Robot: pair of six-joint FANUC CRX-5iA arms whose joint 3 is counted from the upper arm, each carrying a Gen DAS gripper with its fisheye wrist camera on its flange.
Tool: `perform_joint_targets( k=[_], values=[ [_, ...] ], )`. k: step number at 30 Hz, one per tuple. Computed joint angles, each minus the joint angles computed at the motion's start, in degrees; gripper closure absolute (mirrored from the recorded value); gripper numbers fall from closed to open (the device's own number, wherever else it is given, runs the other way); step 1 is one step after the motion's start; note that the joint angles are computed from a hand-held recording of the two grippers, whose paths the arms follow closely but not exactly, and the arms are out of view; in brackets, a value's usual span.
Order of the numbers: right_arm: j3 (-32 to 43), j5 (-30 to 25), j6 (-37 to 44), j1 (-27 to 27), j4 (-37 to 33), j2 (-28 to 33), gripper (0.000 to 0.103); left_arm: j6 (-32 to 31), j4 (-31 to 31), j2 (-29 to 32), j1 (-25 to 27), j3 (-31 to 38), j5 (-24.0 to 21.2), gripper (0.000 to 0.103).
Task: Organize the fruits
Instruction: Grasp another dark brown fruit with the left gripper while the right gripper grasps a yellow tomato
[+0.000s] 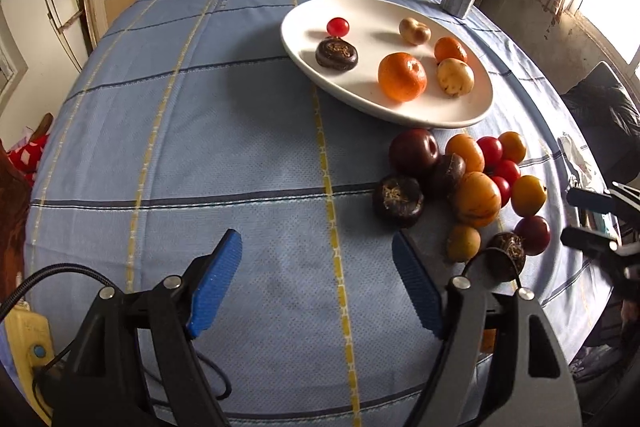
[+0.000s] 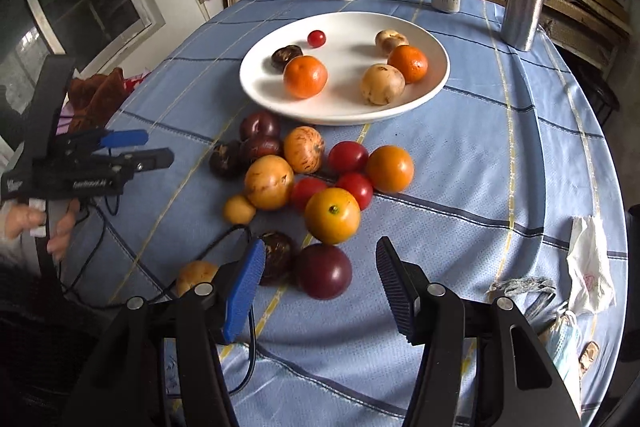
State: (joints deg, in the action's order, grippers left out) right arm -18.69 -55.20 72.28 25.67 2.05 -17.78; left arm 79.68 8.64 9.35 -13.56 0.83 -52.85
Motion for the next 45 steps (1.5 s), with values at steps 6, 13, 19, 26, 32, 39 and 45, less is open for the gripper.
perform_joint_targets(
  k=[6,13,19,26,32,39,45],
  values=[
    [-1.92,-1.3,-3.91,0.5,3.21,-2.09,0.042,-3.78,0.91,3.36,-2.19,2.25,0.43,0.028],
    [-3.45,-2.36,-7.21,0.09,5.3,-3.45,0.041,-4.07,-0.72,7.09,-3.68,5.55,0.23,0.026],
    [-2.86,-2.91,-6.12,0.09,4.4,-2.74,0.041,-7.73,2.6,7.72,-3.55,4.59,2.71,0.048],
    [-1.11,-2.82,-3.15,-0.89,1.62,-1.14,0.041,-10.53,5.04,5.99,-3.25,1.94,2.81,0.064],
    [0.38,-2.07,-1.77,-1.59,-0.27,1.07,0.041,-7.22,3.65,3.28,-1.7,0.37,2.68,0.064],
    [2.18,-1.01,-1.06,-1.8,-0.96,4.14,0.041,-4.83,1.93,0.34,-0.05,-1.27,2.14,0.064],
    [4.09,-1.17,0.61,-2.33,-2.41,6.67,0.041,-3.2,0.47,-0.98,0.68,-2.01,1.63,0.064]
  ],
)
